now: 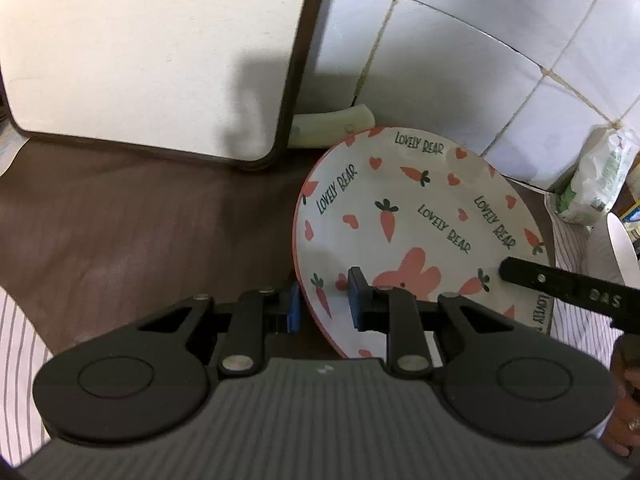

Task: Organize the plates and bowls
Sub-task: 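Move the left gripper to the pink bunny plate rim and close, then lift the bunny plate with the left gripper and lower it onto the blue plate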

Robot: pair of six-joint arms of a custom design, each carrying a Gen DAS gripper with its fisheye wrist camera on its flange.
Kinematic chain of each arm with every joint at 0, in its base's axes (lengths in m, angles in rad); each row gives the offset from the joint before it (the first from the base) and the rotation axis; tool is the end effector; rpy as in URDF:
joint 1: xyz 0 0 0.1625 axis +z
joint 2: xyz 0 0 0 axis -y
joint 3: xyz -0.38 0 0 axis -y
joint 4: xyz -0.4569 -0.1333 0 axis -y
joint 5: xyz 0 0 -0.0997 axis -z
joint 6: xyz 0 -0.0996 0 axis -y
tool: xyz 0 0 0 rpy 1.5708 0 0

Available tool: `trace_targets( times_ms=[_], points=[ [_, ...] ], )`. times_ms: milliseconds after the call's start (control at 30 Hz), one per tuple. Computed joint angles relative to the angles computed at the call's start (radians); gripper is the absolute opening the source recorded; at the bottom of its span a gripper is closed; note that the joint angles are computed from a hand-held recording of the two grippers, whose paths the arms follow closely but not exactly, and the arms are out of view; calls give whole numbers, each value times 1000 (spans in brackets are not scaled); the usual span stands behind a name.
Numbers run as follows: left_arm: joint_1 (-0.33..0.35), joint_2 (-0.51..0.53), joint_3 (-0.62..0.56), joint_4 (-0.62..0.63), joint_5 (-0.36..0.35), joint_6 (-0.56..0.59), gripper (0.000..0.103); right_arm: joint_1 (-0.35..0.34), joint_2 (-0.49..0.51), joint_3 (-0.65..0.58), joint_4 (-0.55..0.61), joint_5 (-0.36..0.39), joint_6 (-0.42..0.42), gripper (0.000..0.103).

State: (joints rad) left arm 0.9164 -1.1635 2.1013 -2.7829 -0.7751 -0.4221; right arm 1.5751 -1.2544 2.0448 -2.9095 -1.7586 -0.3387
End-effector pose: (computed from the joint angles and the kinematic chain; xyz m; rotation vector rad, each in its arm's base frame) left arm -0.1638 -0.5495 0.1029 0.1438 2.4674 -0.8240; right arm 0.1172 -0.5753 0.1674 0.4017 -2.7504 0.7270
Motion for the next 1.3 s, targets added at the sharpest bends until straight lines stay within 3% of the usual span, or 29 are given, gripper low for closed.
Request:
trace_targets(
  times_ms=[200,333,500,767,1067,1300],
  points=[
    [-41,-56,26,54,11,-64,22,19,-68,44,-8,30,-40,18],
    [-105,-114,66,106,33,-128,22,19,-167,103,5,71,-18,18],
    [-191,-181,96,222,72,-241,24,60,-292,167,33,49,-29,18],
    [-332,-288,151,407,108,-404,24,68,-497,261,109,77,-14,18],
    [-439,-325,173,601,70,-580,24,50,-711,366,213,71,11,18],
    [-479,-330,195,650,32,-654,25,29,-812,409,283,65,9,18]
  ],
)
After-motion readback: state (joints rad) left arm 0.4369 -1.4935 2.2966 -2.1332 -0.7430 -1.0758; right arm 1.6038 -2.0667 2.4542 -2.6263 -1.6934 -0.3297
